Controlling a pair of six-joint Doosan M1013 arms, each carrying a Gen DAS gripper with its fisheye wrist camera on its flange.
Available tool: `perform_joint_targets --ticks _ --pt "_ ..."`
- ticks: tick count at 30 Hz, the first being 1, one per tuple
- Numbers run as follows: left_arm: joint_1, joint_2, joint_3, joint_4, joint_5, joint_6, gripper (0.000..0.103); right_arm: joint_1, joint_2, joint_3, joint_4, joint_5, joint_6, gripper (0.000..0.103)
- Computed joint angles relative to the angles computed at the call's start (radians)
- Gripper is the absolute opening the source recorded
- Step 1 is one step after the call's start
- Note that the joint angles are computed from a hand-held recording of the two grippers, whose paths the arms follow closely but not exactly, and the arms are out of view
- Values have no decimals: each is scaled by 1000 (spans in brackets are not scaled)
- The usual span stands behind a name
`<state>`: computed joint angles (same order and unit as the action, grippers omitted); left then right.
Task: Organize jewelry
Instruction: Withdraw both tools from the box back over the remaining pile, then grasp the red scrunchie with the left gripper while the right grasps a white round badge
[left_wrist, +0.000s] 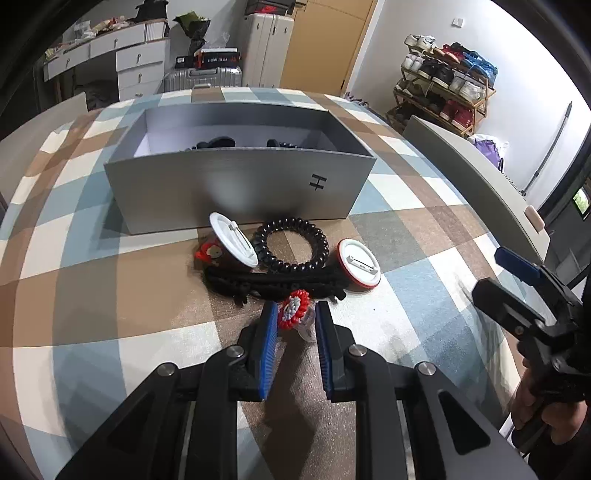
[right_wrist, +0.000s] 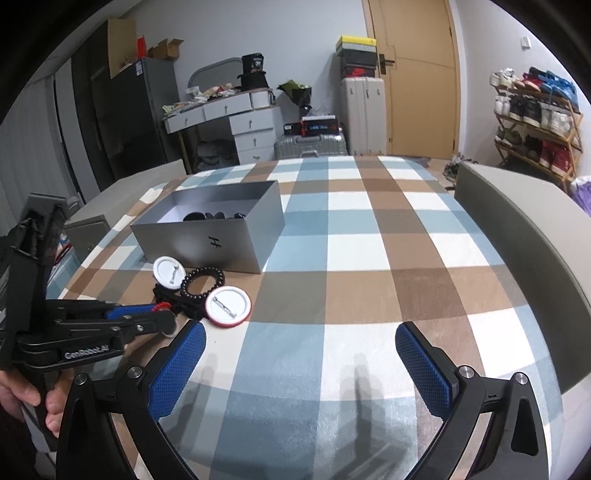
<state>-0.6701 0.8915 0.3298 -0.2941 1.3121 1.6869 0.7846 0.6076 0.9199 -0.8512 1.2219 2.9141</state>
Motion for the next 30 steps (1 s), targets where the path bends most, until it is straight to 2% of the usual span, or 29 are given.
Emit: perform_joint_targets --ticks 3,6,9,14,19,23,25,30 --pt "5 -28 46 -10 -37 6 15 -7 -3 3 32 -21 -4 103" --pt "14 -50 82 -27 -65 4 15 -25 -17 23 105 -110 -17 103" --pt "22 -64 106 -39 -88 -4 15 -43 -9 9 170 -148 -68 103" --pt "36 -77 132 -60 -121 -32 15 -58 51 -91 227 -88 -258 101" --pt "46 -86 151 -67 -142 -49 15 -81 80 -137 310 -93 -395 89" --pt "53 -84 153 -86 -138 -52 15 -95 87 -148 347 -101 -440 85" --pt "55 -81 150 -92 -136 -52 15 -100 87 -148 363 -106 -451 76" --pt "57 -80 153 -98 -140 -60 15 -109 80 -136 395 -144 -467 68"
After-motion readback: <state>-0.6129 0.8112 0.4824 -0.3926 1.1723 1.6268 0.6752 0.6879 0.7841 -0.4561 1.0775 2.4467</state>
